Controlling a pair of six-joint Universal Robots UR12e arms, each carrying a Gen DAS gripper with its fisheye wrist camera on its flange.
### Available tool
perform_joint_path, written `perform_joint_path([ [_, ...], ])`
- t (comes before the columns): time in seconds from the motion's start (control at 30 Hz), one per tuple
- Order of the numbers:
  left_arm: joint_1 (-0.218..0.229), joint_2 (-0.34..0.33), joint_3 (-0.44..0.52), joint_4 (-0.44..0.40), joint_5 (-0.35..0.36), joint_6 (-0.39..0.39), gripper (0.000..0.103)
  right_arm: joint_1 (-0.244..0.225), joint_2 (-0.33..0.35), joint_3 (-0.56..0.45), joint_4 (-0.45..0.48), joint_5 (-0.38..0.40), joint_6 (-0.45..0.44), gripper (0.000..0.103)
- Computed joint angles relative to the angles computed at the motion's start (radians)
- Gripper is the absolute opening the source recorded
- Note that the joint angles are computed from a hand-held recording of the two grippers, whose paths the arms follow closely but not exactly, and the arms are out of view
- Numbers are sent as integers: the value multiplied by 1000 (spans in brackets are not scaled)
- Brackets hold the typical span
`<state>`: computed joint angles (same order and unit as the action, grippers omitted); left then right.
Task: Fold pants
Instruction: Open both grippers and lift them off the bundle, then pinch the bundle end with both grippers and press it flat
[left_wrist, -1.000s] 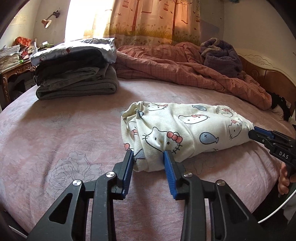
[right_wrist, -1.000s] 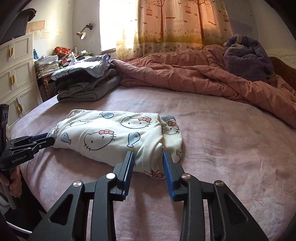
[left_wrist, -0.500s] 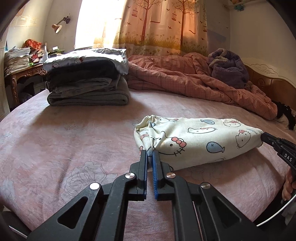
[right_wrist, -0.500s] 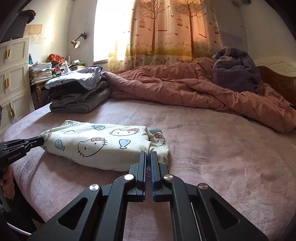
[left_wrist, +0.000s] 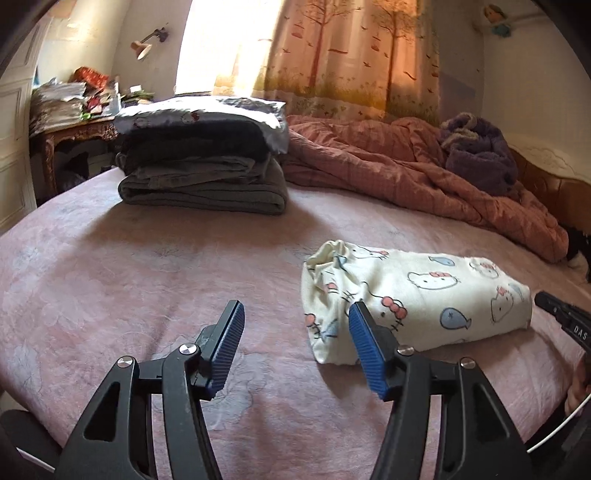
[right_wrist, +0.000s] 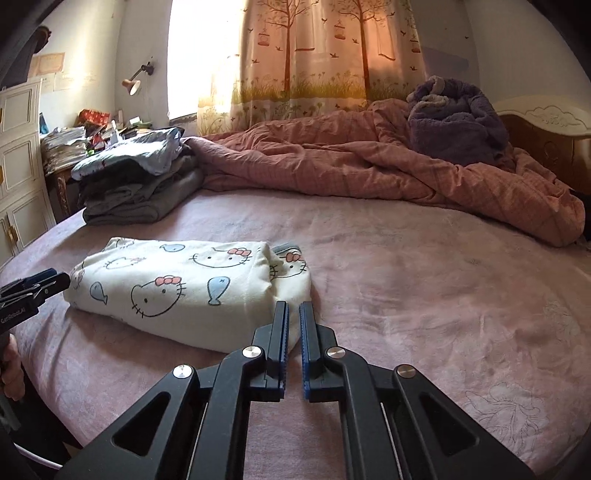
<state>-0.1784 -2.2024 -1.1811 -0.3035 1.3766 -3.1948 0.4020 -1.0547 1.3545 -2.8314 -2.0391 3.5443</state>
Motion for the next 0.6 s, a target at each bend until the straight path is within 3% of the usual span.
perform_joint_path([
  [0.1, 14, -5, 16, -53, -33, -59, 49, -14, -11, 12, 6, 41, 46, 4],
  [0.17, 21, -6, 22, -92, -80, -56, 31, -16, -13, 15, 4, 49, 48, 4],
  [0.4, 16, 8, 0, -93, -177, 35, 28, -5, -7, 8, -6, 57, -14, 9],
  [0.57, 11, 9, -2, -98, -162, 59, 29, -3, -1, 0, 16, 73, -33, 10],
  [0.6, 6, 7, 3, -106, -133, 68, 25, -3, 0, -3, 26, 81, -37, 16],
])
